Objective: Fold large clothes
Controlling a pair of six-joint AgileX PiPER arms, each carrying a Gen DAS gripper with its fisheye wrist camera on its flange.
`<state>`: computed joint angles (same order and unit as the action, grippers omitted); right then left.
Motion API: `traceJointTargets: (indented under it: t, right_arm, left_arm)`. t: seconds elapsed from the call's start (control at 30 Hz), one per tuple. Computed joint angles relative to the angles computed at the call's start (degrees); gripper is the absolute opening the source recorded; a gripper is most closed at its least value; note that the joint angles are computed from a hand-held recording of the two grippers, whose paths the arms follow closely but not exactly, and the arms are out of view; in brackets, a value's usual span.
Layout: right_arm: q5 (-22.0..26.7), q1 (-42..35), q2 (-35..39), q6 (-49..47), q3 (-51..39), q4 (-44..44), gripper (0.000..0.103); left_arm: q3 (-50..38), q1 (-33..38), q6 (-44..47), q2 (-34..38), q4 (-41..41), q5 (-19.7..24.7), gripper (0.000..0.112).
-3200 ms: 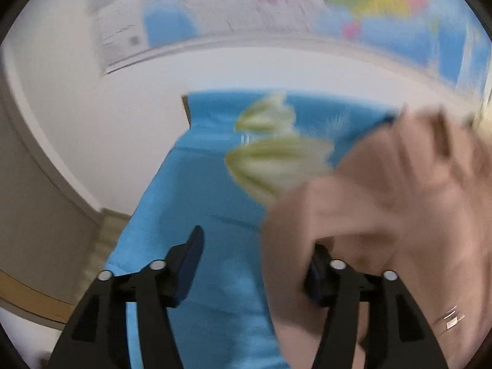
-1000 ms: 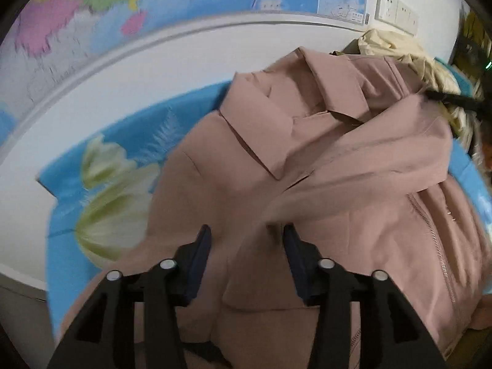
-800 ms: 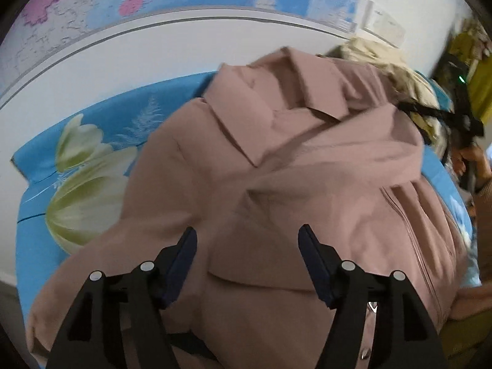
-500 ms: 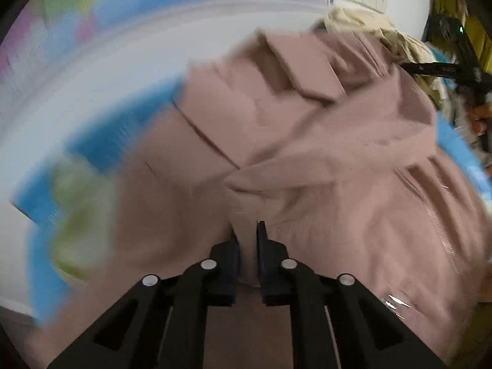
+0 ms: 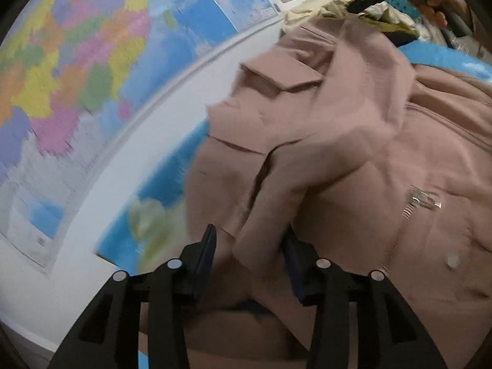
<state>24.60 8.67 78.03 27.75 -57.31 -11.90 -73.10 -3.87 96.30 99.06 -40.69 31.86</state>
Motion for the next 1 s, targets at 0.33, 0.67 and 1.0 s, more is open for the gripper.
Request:
traceJointTargets:
  t: [0.33, 0.67, 1.0]
  right_arm:
    - [10.42, 18.67, 23.24, -13.10, -13.72, 1.04, 0.028]
    - [8.49, 11.51, 15.57, -1.35, -11.28, -6.35, 0.071]
    - [16.95, 12.43, 25.74, 8.83, -19.73, -24.79, 0.009]
  left_arm:
    - [-13.06, 11.24, -4.34, 3.93, -13.14, 28.72, 0.082]
    - [-24.61, 3.04, -28.83, 13.94, 2.02, 27.81, 0.082]
    - [-23.09, -4.24, -36.89, 15.10, 9.57, 15.39, 0.021]
